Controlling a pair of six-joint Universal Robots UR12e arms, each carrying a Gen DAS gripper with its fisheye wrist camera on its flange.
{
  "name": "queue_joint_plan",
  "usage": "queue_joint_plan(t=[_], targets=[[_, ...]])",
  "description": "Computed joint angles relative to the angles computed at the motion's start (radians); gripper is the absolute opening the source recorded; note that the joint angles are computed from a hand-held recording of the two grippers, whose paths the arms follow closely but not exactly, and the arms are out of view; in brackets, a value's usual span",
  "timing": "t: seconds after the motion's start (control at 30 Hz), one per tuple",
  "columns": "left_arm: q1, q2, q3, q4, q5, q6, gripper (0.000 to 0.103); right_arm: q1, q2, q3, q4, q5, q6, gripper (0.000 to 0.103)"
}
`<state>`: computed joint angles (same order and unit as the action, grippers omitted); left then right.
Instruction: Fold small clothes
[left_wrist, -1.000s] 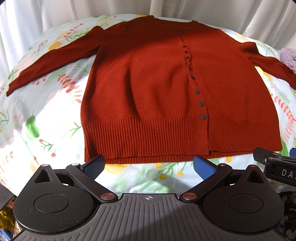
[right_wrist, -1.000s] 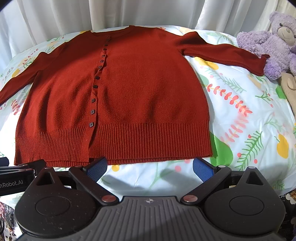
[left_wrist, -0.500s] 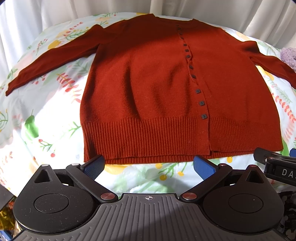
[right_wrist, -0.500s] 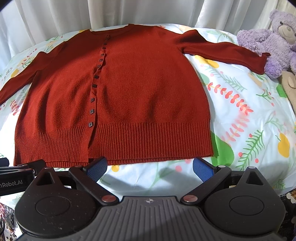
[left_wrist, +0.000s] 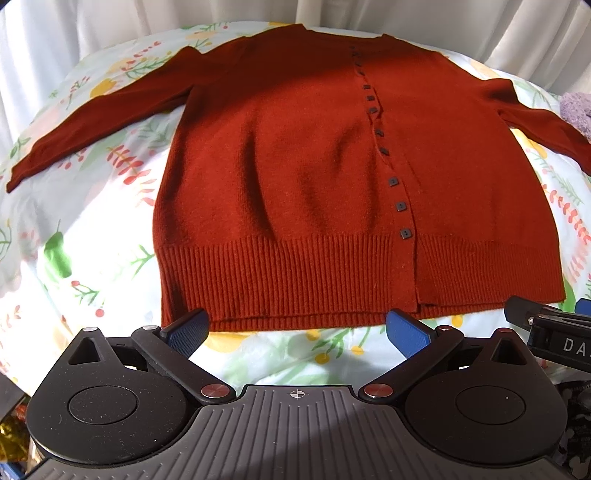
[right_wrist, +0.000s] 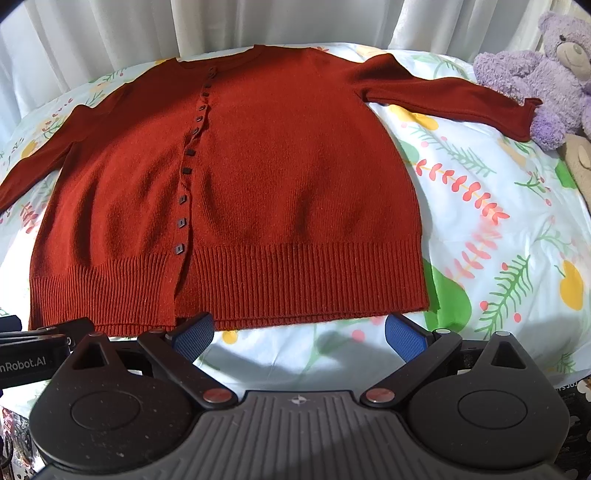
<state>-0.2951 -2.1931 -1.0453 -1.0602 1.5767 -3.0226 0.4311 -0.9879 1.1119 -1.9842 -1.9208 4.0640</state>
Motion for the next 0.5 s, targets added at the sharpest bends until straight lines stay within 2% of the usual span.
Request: queue_joint_plan(t=[0.37, 0.43, 0.5], targets=[[-0.003, -0.027, 0.032, -0.001, 0.011, -0.003, 0.103, -0.014, -0.001, 0.01, -0.02, 0.04, -0.007, 0.099], [-0.001, -0.036, 0.044, -0.001, 0.002, -0.006, 0.103, -0.022, -0.011, 0.037, -0.077, 0.065, -0.018, 0.099], [0.008, -0.041, 0.047, 0.027, -0.059, -0.012, 0.103, -0.032, -0.029, 0.088, -0.199, 0.096, -0.038, 0.099]])
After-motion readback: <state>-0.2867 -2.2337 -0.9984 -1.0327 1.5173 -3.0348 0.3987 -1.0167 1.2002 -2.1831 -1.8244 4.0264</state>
